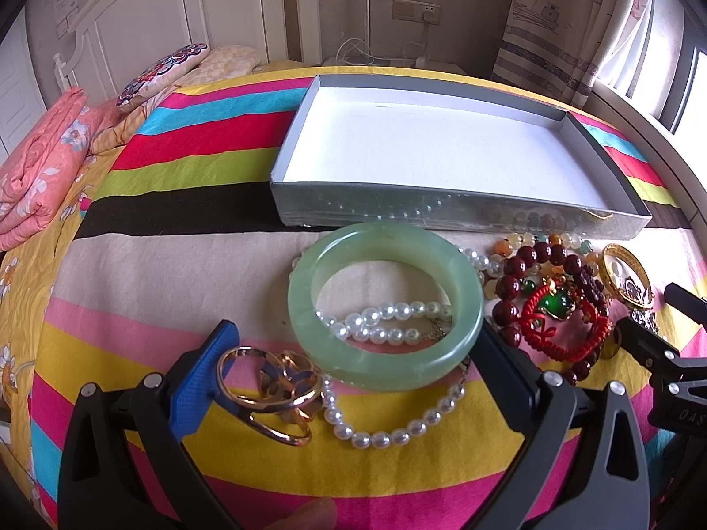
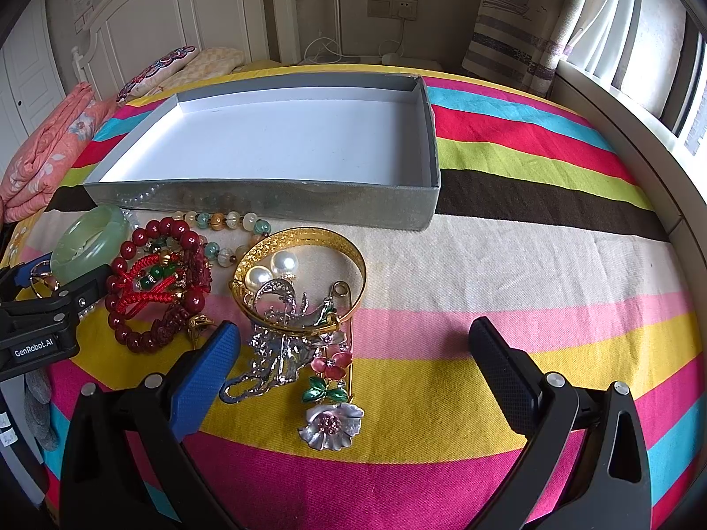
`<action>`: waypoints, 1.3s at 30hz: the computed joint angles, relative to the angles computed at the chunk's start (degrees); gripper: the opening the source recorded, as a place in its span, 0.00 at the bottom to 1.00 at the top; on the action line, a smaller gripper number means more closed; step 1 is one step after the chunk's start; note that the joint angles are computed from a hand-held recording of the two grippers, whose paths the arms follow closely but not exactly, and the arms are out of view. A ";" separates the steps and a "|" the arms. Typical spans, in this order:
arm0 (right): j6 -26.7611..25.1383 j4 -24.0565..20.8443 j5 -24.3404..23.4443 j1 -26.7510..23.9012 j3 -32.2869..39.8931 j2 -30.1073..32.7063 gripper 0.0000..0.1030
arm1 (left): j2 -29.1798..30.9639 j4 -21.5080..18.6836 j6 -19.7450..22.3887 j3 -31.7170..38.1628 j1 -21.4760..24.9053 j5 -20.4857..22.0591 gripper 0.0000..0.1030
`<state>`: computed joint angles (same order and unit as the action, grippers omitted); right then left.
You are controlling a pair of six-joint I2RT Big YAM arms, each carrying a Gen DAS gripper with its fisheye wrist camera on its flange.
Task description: Organize jewelry
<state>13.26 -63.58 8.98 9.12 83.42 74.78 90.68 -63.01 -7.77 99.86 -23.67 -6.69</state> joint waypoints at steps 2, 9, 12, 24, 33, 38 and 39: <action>0.00 -0.02 0.03 0.02 0.03 0.01 0.96 | -0.43 0.12 -0.50 -0.55 -0.31 -0.36 0.98; 0.03 0.07 0.02 0.03 -0.01 0.08 0.96 | -0.17 -0.20 -1.50 -0.16 -0.68 -1.08 0.98; -0.04 0.13 -0.01 -0.03 -0.06 0.08 0.96 | -0.06 -0.31 -1.86 -0.01 -0.80 -1.38 0.98; -4.41 -2.53 -5.09 -1.82 -0.44 -1.73 0.96 | -0.20 -1.64 -1.59 0.27 -0.64 -0.79 0.98; -6.95 0.63 -12.73 -4.72 -3.37 -5.74 0.96 | -1.26 -0.97 -0.17 -1.15 -0.35 0.50 0.98; -8.26 2.91 -12.53 -3.85 -4.70 -7.28 0.96 | -1.90 -0.86 -0.21 -1.77 -0.30 0.91 0.98; -8.92 3.08 -12.25 -3.61 -4.76 -7.41 0.95 | -2.63 -0.42 -0.39 -2.49 -0.11 1.69 0.97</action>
